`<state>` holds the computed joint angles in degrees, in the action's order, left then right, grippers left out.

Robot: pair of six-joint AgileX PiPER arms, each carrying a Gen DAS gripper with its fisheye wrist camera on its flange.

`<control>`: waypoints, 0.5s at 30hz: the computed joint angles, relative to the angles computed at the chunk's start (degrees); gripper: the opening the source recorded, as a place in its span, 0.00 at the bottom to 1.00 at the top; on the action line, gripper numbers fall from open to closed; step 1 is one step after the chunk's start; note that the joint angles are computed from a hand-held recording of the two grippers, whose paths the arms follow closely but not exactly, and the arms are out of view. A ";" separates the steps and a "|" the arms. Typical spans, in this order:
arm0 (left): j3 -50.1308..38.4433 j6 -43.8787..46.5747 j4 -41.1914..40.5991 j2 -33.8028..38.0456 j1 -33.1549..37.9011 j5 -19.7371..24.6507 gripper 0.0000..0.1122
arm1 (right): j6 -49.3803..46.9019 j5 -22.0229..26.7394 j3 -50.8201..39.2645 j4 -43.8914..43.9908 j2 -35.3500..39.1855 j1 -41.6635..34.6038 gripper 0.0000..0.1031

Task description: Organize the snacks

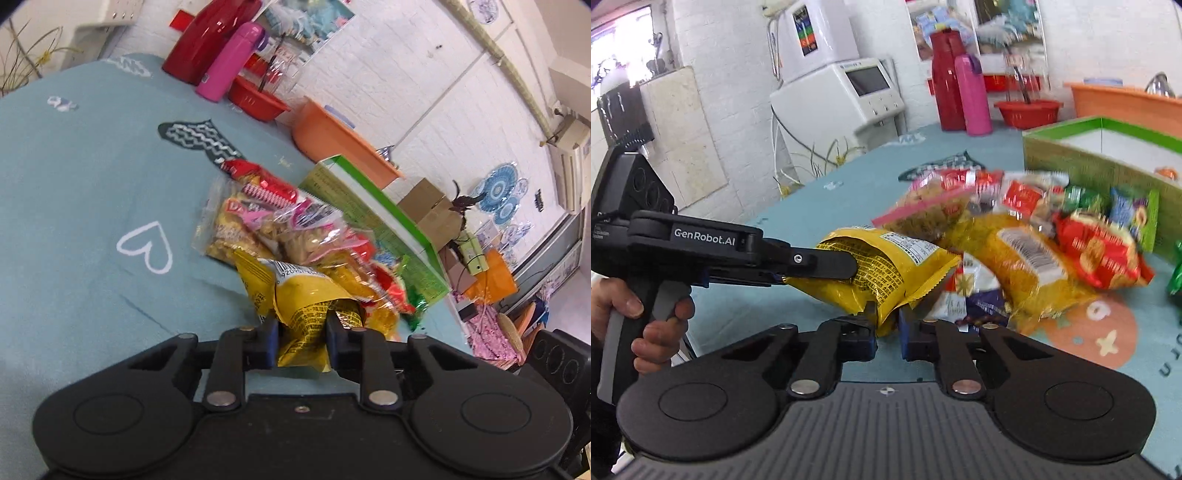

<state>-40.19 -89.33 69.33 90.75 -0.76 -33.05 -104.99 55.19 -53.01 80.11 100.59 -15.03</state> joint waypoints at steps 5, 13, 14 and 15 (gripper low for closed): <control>-0.11 2.48 -2.08 -3.92 -2.19 0.68 0.34 | -3.07 3.33 1.13 2.49 -3.03 -3.32 0.19; -11.77 4.17 -2.51 1.52 -8.34 1.58 0.34 | -4.85 3.54 -2.44 8.01 -3.33 -7.63 0.19; -13.82 3.65 -2.05 2.89 -9.00 1.62 0.34 | -4.67 3.22 -3.33 8.61 -2.87 -8.01 0.19; -16.22 3.06 -1.50 4.51 -9.79 1.78 0.34 | -4.41 2.54 -4.50 9.39 -2.24 -8.20 0.19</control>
<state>-56.41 -86.26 67.83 95.26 -10.55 -31.26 -109.40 57.73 -57.52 89.50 98.36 -23.23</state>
